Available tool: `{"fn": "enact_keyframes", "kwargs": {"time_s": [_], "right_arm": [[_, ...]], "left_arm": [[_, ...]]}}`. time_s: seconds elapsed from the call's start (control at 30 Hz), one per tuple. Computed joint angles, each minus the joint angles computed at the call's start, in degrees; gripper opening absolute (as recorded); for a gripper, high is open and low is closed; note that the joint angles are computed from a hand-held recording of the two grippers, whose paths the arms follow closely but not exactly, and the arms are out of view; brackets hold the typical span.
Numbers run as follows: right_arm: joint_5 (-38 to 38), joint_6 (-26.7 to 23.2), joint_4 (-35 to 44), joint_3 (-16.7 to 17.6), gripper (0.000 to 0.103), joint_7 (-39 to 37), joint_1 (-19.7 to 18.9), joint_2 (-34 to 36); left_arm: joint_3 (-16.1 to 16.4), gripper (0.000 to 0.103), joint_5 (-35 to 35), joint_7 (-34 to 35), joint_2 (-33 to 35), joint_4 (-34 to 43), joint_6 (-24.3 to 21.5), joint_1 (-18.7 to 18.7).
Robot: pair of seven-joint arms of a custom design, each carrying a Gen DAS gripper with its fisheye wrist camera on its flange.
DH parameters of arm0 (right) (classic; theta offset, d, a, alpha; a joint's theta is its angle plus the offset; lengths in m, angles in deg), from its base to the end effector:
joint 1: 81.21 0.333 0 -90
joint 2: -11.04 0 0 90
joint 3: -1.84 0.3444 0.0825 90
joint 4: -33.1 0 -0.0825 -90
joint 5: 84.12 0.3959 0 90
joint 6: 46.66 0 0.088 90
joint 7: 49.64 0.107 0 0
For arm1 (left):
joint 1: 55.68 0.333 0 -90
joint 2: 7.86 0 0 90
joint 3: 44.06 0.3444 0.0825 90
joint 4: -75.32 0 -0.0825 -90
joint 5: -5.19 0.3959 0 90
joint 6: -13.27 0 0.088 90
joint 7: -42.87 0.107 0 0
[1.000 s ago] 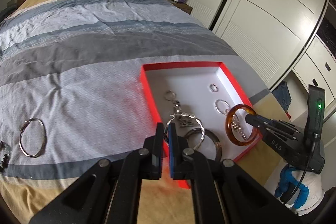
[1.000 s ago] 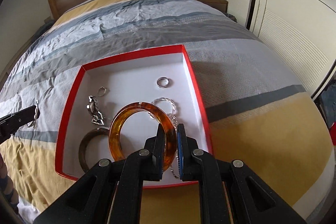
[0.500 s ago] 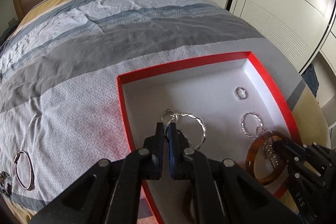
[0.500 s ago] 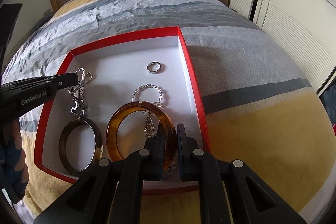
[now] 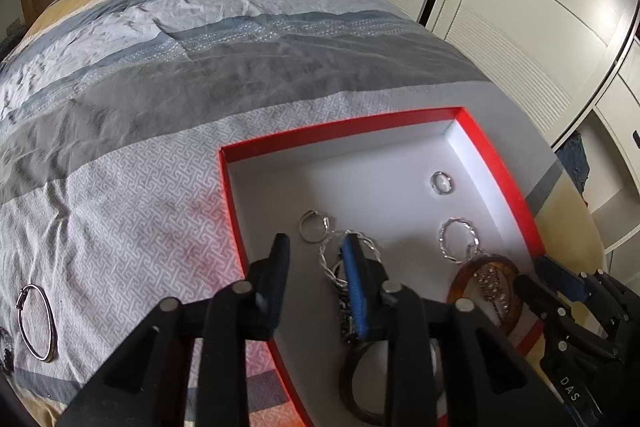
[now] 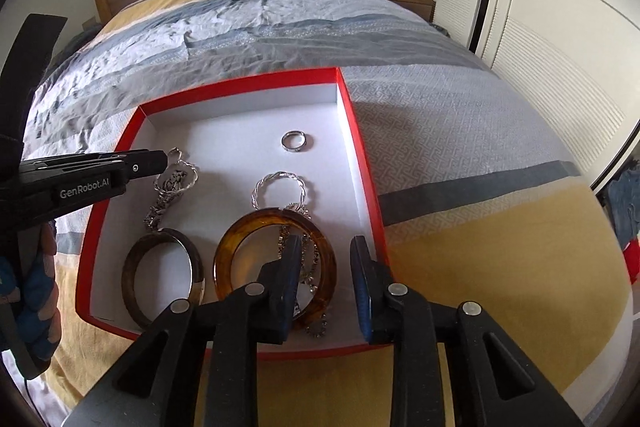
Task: Organize jewelry
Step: 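Open both tools to drop the two bangles into the box, then withdraw both open tools from the box toward the beaded bracelet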
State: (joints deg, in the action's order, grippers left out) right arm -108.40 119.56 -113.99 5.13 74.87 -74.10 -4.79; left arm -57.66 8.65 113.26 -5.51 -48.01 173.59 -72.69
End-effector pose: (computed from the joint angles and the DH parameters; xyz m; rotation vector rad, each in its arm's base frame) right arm 0.4552 0.1094 0.4459 -1.8172 1.8857 -0.6061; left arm 0.5151 -0.3063 0.4725 -1.7282 2.2005 -0.8086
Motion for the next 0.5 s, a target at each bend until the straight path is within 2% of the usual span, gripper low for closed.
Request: {"fn": "enact_keyframes", "kwargs": {"time_s": [0.2,0.33,0.5], "right_arm": [[0.73,-3.5,-1.64,1.14,0.036,2.13,0.65,-7.21],[1.45,-7.26,-3.12,3.06,0.045,3.98,2.18,-13.83],[2.45,-12.81,-4.58,5.48,0.049,6.6,4.98,-21.24]], "left_arm": [[-0.77,0.031,-5.95,3.4,-8.55,-5.63,0.87,0.65],[-1.76,0.035,-6.7,2.66,-16.39,-10.53,0.2,2.08],[-4.57,0.037,-5.06,-0.65,-29.1,-17.4,-2.45,5.57]]}}
